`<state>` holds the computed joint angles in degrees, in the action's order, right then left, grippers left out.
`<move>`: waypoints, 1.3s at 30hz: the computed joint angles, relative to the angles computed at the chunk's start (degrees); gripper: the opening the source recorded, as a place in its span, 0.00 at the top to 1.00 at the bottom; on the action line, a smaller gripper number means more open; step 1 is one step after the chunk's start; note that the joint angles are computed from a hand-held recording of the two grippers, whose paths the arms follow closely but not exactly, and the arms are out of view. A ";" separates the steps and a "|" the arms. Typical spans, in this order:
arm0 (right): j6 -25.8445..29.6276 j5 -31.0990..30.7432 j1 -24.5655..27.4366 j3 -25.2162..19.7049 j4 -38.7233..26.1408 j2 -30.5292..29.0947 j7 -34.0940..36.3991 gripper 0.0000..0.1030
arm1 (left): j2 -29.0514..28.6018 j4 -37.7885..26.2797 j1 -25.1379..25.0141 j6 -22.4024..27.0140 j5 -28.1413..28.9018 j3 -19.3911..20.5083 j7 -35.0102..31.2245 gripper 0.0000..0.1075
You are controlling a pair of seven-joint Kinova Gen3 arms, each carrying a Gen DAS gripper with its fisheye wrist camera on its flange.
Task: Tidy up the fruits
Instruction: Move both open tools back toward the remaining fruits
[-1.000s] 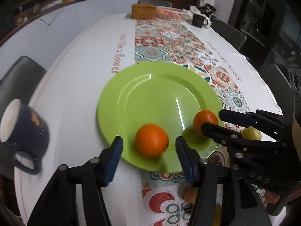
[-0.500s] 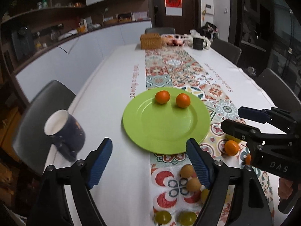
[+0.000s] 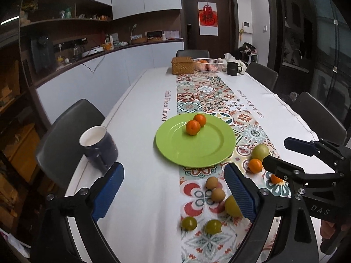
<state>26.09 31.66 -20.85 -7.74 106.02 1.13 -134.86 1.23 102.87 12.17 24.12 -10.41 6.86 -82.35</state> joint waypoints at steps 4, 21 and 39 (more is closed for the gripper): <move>0.65 1.74 -0.76 -1.18 1.43 -1.16 -3.31 0.38 | -2.28 2.81 -0.41 -0.95 0.84 -0.18 -1.36 0.12; 3.24 -3.16 -3.37 -2.41 4.29 0.70 -1.54 0.38 | -2.39 8.97 -2.10 -1.60 6.47 -0.49 -11.04 0.12; 5.56 -7.78 -5.33 1.13 2.45 7.18 4.02 0.38 | 5.51 9.04 -2.21 -2.31 7.95 -0.73 -18.47 0.12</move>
